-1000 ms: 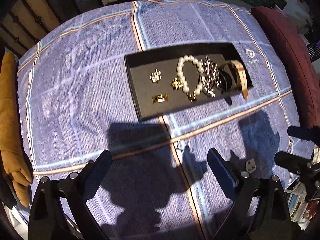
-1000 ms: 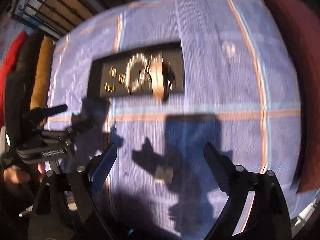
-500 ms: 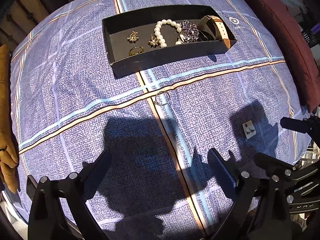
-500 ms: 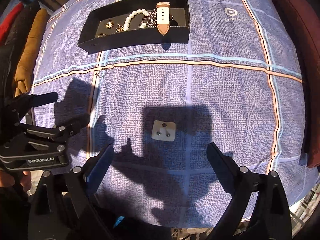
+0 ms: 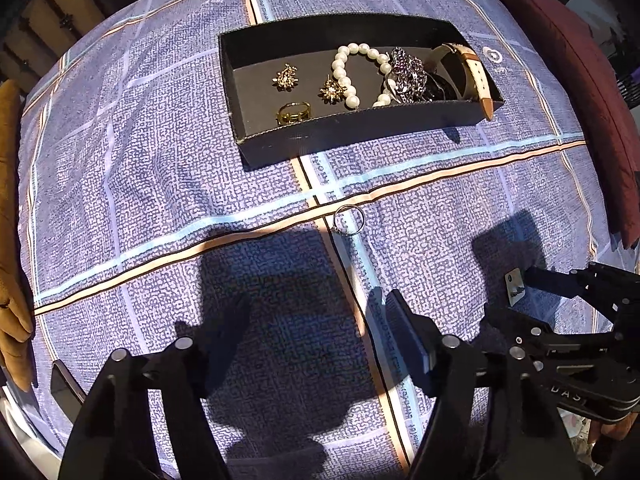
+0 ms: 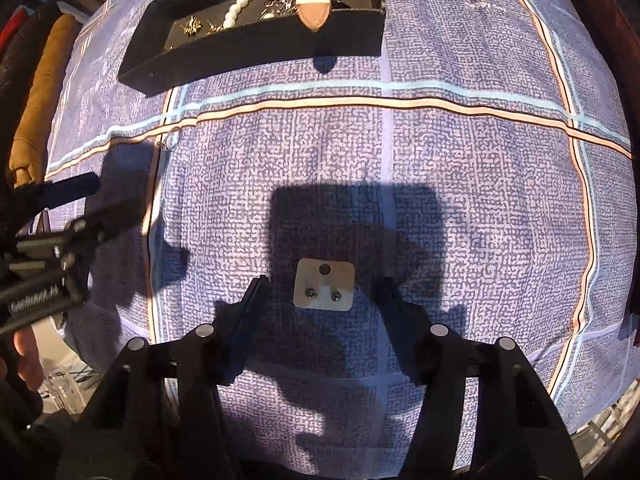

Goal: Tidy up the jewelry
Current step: 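Grasp the white earring card with the right gripper, then carry the earring card with the right gripper over the box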

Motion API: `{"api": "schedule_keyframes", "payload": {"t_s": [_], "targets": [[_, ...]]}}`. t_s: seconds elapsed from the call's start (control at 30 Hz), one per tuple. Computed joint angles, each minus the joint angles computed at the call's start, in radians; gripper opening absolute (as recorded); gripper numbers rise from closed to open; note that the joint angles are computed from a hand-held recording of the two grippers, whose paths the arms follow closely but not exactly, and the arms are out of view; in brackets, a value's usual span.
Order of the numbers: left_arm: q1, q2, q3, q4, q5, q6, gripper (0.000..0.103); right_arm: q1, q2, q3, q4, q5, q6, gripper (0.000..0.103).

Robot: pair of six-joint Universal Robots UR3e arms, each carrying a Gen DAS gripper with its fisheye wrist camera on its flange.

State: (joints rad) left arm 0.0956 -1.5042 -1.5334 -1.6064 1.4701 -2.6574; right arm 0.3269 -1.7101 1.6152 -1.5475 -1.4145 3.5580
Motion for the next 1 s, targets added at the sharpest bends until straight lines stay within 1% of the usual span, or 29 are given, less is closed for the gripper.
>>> {"api": "schedule_keyframes", "payload": {"t_s": [0.03,0.07,0.1,0.13,0.17,0.2,0.27,0.33,0.47,0.6,0.8,0.93,0.97,1.0], "targets": [[-0.003,-0.008,0.0,0.005,0.002,-0.005,0.066,0.003,-0.001,0.0,0.002,-0.007,-0.002,0.054],[-0.003,-0.013,-0.006,0.015,-0.001,-0.009,0.065,0.008,-0.004,0.001,0.002,-0.017,-0.001,0.043],[-0.007,-0.019,-0.004,0.018,0.001,-0.016,0.064,0.0,-0.015,0.012,-0.002,-0.014,-0.005,0.036],[-0.008,-0.021,-0.004,0.018,-0.006,-0.017,0.059,-0.009,-0.028,0.021,-0.002,-0.011,-0.013,0.031],[-0.009,-0.028,0.002,0.011,-0.012,-0.016,0.056,-0.018,-0.04,0.032,-0.002,-0.005,-0.021,0.029],[-0.016,-0.032,-0.004,0.019,-0.008,-0.022,0.053,-0.03,-0.055,0.04,0.003,-0.002,-0.035,0.029],[-0.026,-0.043,-0.006,0.026,0.004,-0.032,0.05,-0.036,-0.066,0.045,0.009,-0.002,-0.052,0.028],[-0.019,-0.039,-0.026,0.035,-0.004,-0.041,0.036,-0.06,-0.097,0.053,0.027,0.005,-0.076,0.028],[0.01,-0.048,-0.015,0.025,-0.015,-0.062,0.036,-0.084,-0.11,0.037,0.039,0.025,-0.1,0.027],[0.033,-0.053,0.003,0.014,-0.014,-0.057,0.036,-0.098,-0.118,0.014,0.058,0.037,-0.132,0.027],[0.035,-0.058,0.031,-0.004,-0.016,-0.052,0.036,-0.076,-0.037,-0.114,0.068,0.033,-0.151,0.027],[0.019,-0.098,0.103,-0.025,-0.017,-0.077,0.036,-0.106,-0.026,-0.176,0.09,0.039,-0.189,0.027],[0.002,-0.129,0.165,-0.054,-0.024,-0.101,0.036,-0.109,-0.015,-0.199,0.098,0.04,-0.195,0.027],[0.003,-0.139,0.186,-0.064,-0.031,-0.104,0.036,-0.114,-0.005,-0.226,0.106,0.042,-0.202,0.027]]}}
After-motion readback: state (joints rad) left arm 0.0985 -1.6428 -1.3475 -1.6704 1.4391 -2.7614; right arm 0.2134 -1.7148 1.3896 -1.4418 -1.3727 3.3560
